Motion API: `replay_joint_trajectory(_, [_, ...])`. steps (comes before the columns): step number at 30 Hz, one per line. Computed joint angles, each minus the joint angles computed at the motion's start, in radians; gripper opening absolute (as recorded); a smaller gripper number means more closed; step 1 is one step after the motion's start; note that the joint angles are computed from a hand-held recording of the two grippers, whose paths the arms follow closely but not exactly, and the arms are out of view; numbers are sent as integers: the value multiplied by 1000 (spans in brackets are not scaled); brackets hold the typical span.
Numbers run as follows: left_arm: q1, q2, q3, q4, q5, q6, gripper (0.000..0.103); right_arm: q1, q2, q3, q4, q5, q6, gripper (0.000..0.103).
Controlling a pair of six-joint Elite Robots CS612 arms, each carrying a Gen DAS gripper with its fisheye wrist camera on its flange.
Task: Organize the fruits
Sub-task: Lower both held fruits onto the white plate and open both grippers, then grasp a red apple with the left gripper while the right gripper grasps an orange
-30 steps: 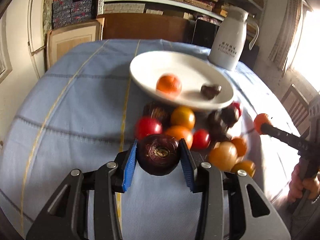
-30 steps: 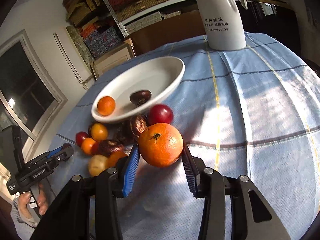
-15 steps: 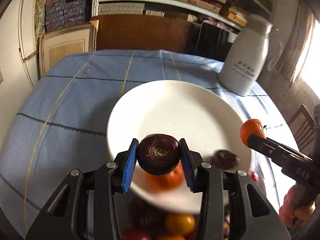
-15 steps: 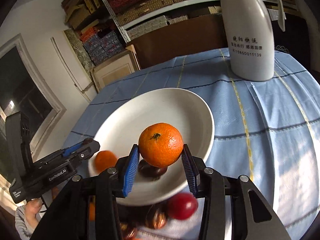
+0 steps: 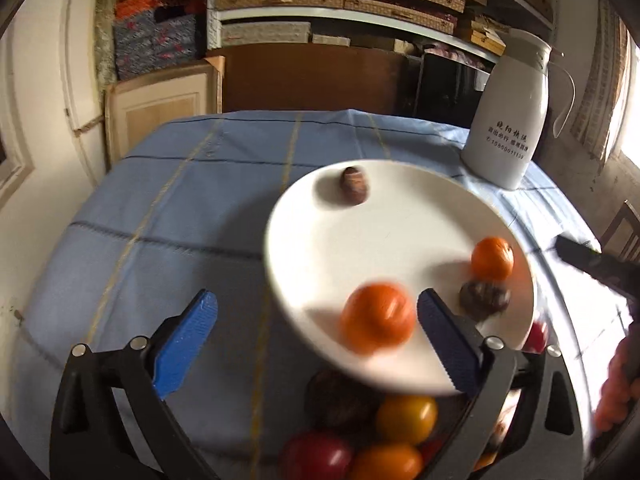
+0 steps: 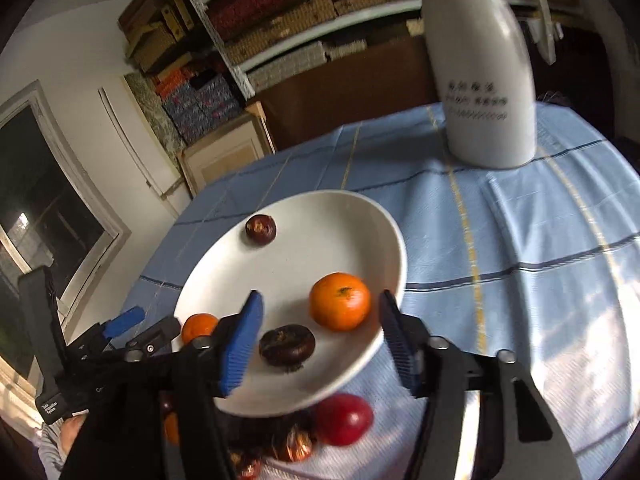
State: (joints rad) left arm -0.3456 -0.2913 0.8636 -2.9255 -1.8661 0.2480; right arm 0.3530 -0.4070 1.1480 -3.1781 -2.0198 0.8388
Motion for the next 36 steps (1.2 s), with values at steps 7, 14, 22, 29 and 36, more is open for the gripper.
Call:
replay_joint_trajectory(7, [28,-70,208,-166,71,18,98,38,-30,96,34,-46,92,79])
replay_joint_trajectory(14, [46,-86,239,-118,34,0,98,55,-32,128,-1,-63,137,84])
replay_joint_trajectory(22, [44,-66,193,-69,10,-19,98,61,-29,115,40,-57,114,84])
replay_joint_trajectory(29, [42,-60,174,-52,45,10,99,62,-29,115,42,-61,116,84])
replay_joint_trajectory(36, [60,-77,210,-76,58,-36,99,63,-26,109,31,-51,89,84])
